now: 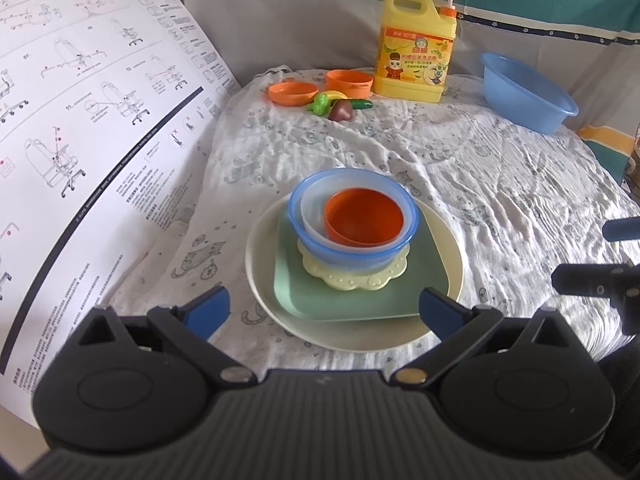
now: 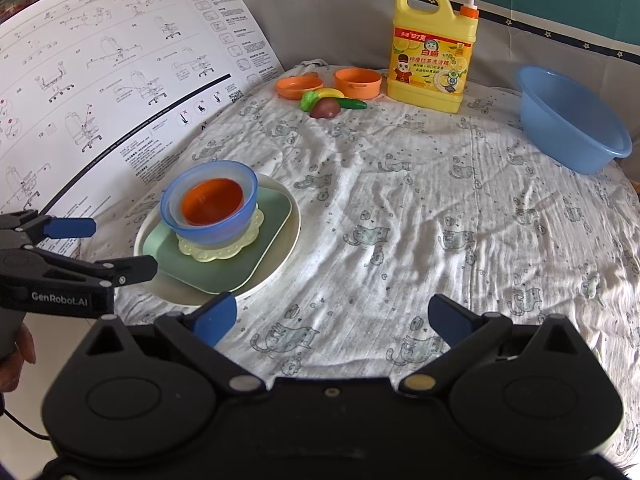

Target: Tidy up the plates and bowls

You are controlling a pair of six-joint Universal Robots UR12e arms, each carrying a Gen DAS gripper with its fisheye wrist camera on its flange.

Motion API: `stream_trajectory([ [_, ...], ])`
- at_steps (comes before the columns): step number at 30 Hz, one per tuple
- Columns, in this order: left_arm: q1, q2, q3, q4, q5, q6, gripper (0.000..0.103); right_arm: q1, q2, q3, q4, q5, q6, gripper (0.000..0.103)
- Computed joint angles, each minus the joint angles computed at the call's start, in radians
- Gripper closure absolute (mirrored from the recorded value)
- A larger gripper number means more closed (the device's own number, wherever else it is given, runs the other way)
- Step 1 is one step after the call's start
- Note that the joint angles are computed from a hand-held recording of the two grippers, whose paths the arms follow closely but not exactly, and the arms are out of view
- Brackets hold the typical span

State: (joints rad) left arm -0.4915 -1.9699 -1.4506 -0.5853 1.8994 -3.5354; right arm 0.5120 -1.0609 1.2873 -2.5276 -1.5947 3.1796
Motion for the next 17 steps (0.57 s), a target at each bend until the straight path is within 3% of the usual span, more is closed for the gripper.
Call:
stream_trajectory([
  [17, -0.003, 0.013, -0.019, 0.014, 0.004, 0.034, 0.0, -0.002, -0.007, 0.013, -0.029, 0.005, -0.019, 0.0],
])
